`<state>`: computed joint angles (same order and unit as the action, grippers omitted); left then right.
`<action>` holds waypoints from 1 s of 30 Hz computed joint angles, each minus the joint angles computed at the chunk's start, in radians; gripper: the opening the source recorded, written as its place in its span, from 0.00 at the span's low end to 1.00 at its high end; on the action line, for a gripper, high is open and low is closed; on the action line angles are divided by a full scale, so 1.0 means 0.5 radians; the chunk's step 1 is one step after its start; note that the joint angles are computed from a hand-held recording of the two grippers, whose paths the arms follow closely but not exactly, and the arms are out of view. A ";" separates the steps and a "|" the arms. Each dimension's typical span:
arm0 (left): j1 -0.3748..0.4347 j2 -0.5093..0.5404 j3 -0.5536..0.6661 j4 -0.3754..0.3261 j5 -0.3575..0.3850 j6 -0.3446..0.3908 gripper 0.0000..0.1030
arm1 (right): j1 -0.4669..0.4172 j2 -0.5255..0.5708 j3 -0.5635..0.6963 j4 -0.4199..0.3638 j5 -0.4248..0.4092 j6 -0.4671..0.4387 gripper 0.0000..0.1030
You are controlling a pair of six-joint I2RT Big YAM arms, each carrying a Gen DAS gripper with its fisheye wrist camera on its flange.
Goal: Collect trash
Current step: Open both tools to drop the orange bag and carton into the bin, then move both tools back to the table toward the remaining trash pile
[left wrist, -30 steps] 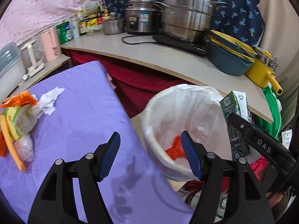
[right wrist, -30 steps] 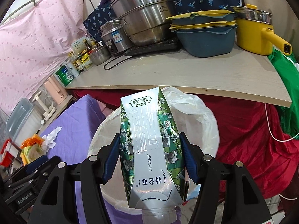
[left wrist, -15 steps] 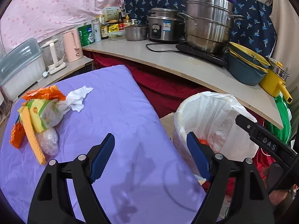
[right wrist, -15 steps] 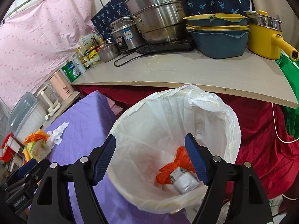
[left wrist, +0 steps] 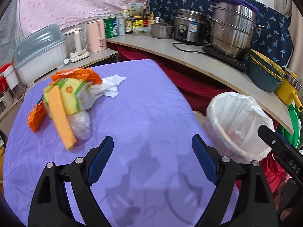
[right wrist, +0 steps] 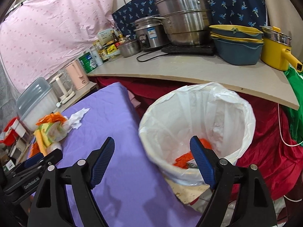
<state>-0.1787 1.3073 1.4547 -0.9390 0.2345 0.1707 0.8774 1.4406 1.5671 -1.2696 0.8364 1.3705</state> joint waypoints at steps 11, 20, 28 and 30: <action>0.354 0.033 -0.034 -0.013 0.035 0.074 0.79 | 0.085 0.262 0.259 0.092 -0.127 -0.109 0.76; 0.599 0.104 -0.011 -0.030 0.102 0.149 0.79 | 0.111 0.543 0.563 0.152 -0.262 -0.282 0.76; 0.772 0.193 0.037 0.006 0.122 0.228 0.82 | 0.100 0.871 0.978 0.159 -0.423 -0.492 0.76; 0.822 0.234 0.068 -0.003 0.137 0.230 0.83 | 0.090 0.952 1.084 0.158 -0.467 -0.529 0.76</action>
<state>0.2326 1.4244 1.4887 -0.9406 0.3032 0.2859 0.9226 1.9166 2.1088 -1.1907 0.6030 1.1059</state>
